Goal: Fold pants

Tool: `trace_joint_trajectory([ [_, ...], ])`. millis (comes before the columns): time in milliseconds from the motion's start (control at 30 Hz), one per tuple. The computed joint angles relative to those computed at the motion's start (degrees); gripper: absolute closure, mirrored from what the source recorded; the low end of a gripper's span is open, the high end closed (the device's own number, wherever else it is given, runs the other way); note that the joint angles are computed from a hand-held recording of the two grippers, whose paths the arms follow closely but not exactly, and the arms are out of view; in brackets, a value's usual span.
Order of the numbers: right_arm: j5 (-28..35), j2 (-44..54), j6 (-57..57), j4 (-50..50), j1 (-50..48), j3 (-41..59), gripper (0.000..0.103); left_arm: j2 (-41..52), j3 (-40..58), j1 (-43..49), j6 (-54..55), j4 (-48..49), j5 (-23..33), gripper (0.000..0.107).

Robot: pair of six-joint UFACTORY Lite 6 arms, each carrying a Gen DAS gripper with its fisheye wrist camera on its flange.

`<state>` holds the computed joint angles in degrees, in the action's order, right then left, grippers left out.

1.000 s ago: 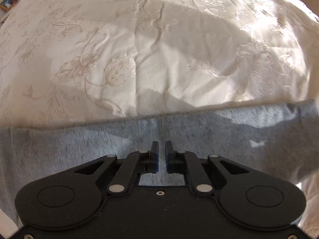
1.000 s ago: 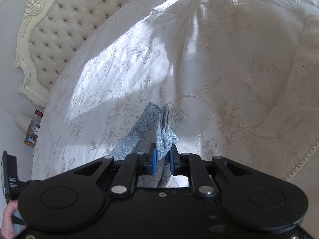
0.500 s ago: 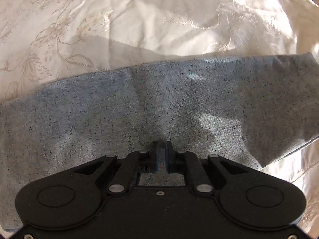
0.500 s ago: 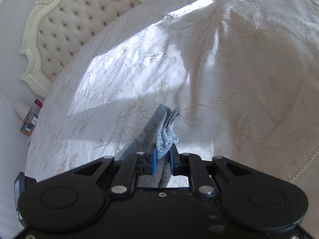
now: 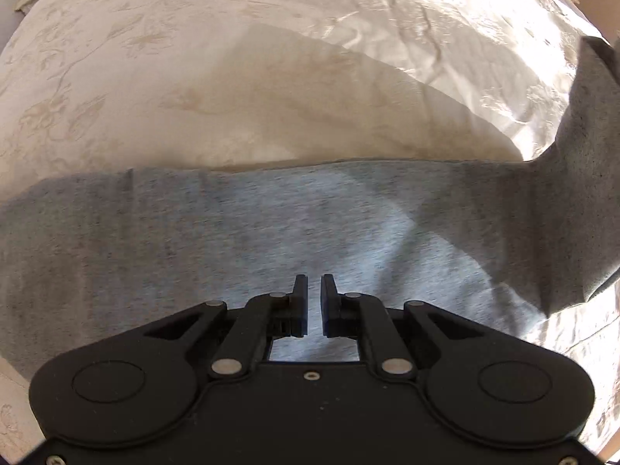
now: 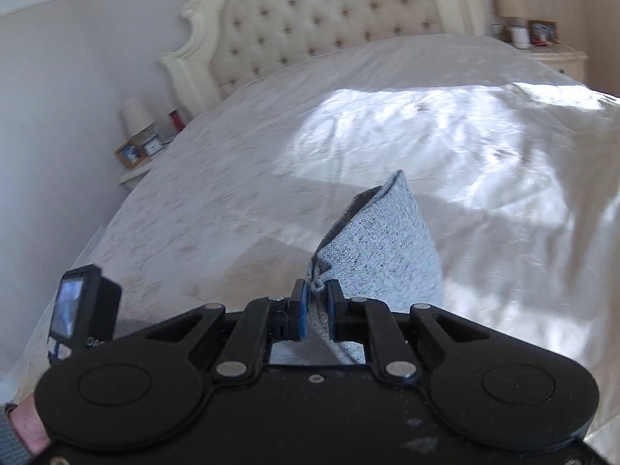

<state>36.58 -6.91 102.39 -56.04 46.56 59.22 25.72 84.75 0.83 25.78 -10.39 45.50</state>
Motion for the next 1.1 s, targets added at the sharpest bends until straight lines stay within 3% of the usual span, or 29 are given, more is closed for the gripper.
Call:
trace_joint_trajectory([
  [167, -7.6, 25.5, 7.8, -1.4, 7.4, 16.9, 0.098, 1.5, 0.6, 8.5, 5.2, 1.4, -0.1, 0.093],
  [267, -10.7, 40.0, 3.1, 4.9, 10.1, 27.5, 0.099, 3.4, 2.1, 11.6, 6.6, 2.3, 0.2, 0.093],
  [367, -10.8, 47.3, -1.7, 11.2, 12.2, 33.5, 0.098, 4.6, 3.6, 13.4, 8.9, 1.2, 1.1, 0.093],
  [500, -8.7, 40.3, 11.9, 2.7, 15.4, 25.3, 0.093, 4.6, 4.6, 13.8, 13.0, -3.0, 2.8, 0.093],
  [633, -2.5, 30.2, 13.7, 1.4, 16.2, 15.9, 0.089, 4.6, 5.1, 11.0, 15.9, -8.3, 5.7, 0.092],
  [767, 0.2, 20.3, 12.8, 1.2, 13.4, 5.9, 0.086, 5.3, 4.4, 6.9, 18.5, -13.6, 7.4, 0.076],
  [900, 0.3, 13.2, 13.9, 1.1, 10.3, -1.6, 0.085, 7.2, 2.4, 2.4, 16.6, -14.3, 3.5, 0.076],
  [1100, -2.8, 7.2, 16.9, -0.9, 7.9, -9.6, 0.085, 8.6, -1.1, 0.3, 15.6, -17.3, -2.8, 0.066],
])
